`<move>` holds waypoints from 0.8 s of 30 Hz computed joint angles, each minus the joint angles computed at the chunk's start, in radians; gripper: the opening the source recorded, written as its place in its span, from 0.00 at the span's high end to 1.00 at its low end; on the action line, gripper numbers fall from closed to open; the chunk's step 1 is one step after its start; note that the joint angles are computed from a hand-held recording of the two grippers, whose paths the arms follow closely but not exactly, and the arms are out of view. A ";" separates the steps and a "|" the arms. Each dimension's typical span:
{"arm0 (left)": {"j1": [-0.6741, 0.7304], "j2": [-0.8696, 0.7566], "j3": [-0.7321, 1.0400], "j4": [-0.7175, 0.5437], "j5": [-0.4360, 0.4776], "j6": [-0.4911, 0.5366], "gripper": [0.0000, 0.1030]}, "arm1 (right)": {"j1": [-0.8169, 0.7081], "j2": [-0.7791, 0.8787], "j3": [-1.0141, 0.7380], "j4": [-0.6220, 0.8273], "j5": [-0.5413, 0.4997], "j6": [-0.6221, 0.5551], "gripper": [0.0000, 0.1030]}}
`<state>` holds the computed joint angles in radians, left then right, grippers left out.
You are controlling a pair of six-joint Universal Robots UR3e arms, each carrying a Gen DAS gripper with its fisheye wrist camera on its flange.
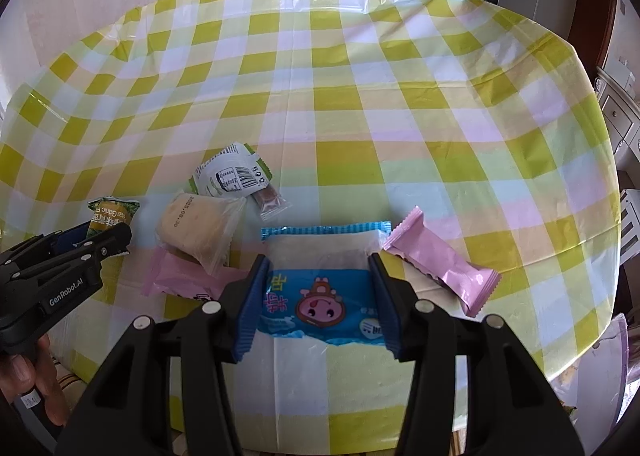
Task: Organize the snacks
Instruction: 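Grasp the green snack bag with the left tool while the right tool grasps the blue pig-print bag, then carry both bags over the white box and open both tools to drop them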
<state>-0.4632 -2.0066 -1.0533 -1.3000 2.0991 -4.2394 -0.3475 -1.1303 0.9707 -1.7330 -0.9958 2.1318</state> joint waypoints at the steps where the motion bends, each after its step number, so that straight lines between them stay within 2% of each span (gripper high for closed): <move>1: -0.003 0.001 0.003 -0.003 0.009 -0.004 0.64 | -0.005 -0.006 0.003 0.001 0.005 -0.004 0.52; 13: -0.057 -0.042 0.130 -0.040 0.082 -0.011 0.64 | -0.074 -0.067 0.032 0.016 0.041 -0.021 0.52; 19: -0.090 -0.116 0.282 -0.092 0.105 0.011 0.64 | -0.107 -0.072 0.010 0.050 0.046 -0.032 0.52; 24: -0.119 -0.224 0.476 -0.153 0.102 0.051 0.64 | -0.136 -0.062 -0.024 0.079 0.041 -0.040 0.52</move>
